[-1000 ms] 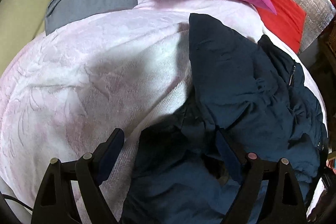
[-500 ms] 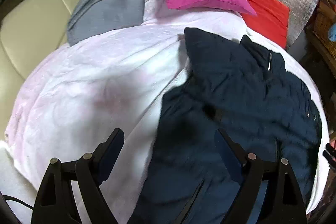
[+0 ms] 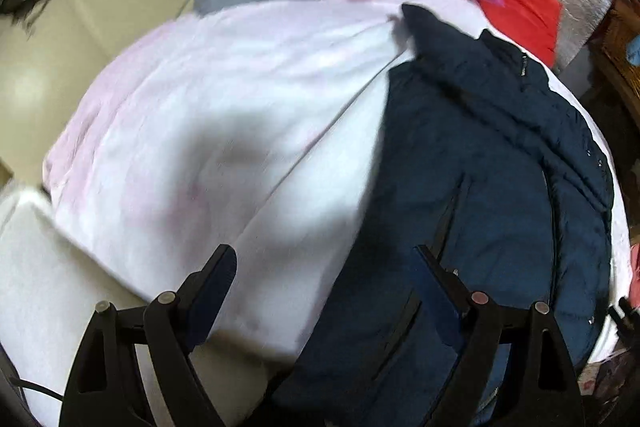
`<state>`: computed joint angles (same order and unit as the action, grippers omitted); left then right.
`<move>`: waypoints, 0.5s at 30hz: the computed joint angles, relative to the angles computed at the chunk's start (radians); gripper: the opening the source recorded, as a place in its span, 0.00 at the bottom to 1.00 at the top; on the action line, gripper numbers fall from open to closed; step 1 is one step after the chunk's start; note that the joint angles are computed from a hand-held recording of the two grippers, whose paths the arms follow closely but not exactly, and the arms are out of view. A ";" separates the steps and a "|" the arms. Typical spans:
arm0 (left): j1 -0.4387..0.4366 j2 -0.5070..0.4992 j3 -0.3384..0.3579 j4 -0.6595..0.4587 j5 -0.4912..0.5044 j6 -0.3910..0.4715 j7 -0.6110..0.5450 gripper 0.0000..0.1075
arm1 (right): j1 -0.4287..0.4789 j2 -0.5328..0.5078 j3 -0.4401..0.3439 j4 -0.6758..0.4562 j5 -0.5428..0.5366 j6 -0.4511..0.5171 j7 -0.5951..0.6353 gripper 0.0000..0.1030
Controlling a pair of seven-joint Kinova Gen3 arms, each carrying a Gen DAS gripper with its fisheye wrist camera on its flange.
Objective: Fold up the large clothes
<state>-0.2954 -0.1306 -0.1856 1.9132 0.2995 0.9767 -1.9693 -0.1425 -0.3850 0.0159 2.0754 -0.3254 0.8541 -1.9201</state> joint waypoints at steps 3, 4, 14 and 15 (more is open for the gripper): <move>-0.023 0.004 -0.048 -0.008 0.040 0.076 -0.096 0.82 | -0.020 -0.034 -0.015 0.026 -0.024 0.011 -0.006 0.64; -0.030 0.009 -0.052 -0.014 0.039 0.099 -0.118 0.82 | -0.029 -0.044 -0.023 0.033 -0.030 0.014 -0.008 0.64; -0.037 0.155 0.034 -0.101 -0.104 0.291 -0.178 0.58 | -0.058 -0.073 -0.091 0.075 -0.017 0.053 -0.094 0.65; -0.030 0.179 0.047 -0.115 -0.136 0.325 -0.166 0.58 | -0.061 -0.075 -0.092 0.076 -0.016 0.059 -0.100 0.65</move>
